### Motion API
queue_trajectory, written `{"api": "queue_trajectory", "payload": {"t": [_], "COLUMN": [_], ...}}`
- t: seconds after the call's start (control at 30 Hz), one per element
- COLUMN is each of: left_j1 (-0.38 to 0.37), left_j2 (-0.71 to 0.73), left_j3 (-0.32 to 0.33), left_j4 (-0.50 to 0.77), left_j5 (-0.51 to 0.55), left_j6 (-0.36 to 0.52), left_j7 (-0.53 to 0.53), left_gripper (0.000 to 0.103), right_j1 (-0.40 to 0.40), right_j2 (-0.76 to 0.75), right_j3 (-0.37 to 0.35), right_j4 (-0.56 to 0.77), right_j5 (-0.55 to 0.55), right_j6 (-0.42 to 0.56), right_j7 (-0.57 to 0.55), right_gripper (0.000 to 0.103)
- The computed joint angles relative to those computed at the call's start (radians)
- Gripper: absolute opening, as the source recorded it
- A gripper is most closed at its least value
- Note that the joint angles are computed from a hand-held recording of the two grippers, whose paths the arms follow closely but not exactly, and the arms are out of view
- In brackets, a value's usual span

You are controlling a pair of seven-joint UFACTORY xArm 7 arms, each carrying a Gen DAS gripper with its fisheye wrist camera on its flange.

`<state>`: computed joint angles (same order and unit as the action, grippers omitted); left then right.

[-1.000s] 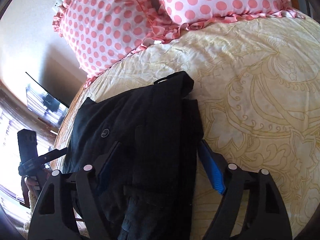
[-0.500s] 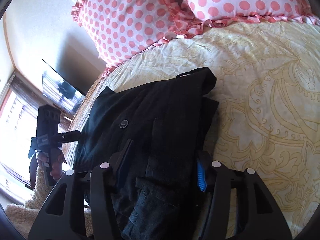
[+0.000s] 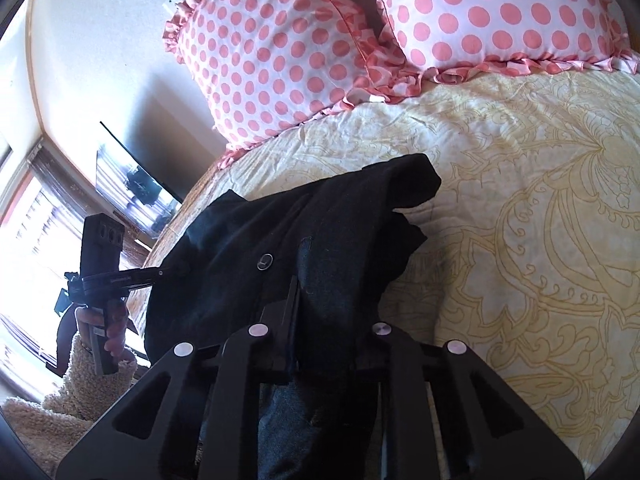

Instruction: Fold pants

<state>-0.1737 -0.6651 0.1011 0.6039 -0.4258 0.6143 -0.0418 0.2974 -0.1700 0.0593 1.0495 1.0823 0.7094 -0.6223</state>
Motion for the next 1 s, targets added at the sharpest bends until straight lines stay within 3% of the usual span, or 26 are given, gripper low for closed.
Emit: {"api": "queue_trajectory", "payload": {"t": [0.3,0.5,0.6,0.7,0.77,0.9,1.0], "left_j1": [-0.062,-0.008,0.041,0.123,0.132,0.144,0.217], "left_j2": [0.020,0.200,0.339,0.457,0.489,0.459,0.356], "left_j3": [0.003,-0.023,-0.026,-0.071,-0.073,-0.072,-0.140], "left_j4": [0.080,0.239,0.332,0.383,0.385,0.364,0.293], "left_j5": [-0.010,0.063,0.105,0.219,0.213,0.204,0.381], "left_j6": [-0.121,-0.205,-0.183,-0.172,-0.187,-0.167,-0.216], "left_j7": [0.055,0.033,0.010,-0.074,-0.087,-0.092,-0.238], "left_gripper": [0.009,0.009,0.009,0.010,0.012,0.025,0.033], "right_j1": [-0.009,-0.050,-0.055,-0.019,-0.010,0.003,0.002], "right_j2": [0.053,0.248,0.386,0.498,0.528,0.498,0.381], "right_j3": [-0.004,0.033,0.060,0.047,0.040,0.021,0.027], "right_j4": [0.135,0.358,0.478,0.572,0.600,0.581,0.438], "right_j5": [0.081,0.076,-0.074,-0.316,-0.412,-0.601,-0.677], "right_j6": [0.029,-0.009,-0.054,-0.062,-0.059,-0.042,-0.187], "right_j7": [-0.036,0.007,0.143,0.347,0.420,0.543,0.594], "right_gripper": [0.016,0.016,0.016,0.017,0.019,0.049,0.055]}}
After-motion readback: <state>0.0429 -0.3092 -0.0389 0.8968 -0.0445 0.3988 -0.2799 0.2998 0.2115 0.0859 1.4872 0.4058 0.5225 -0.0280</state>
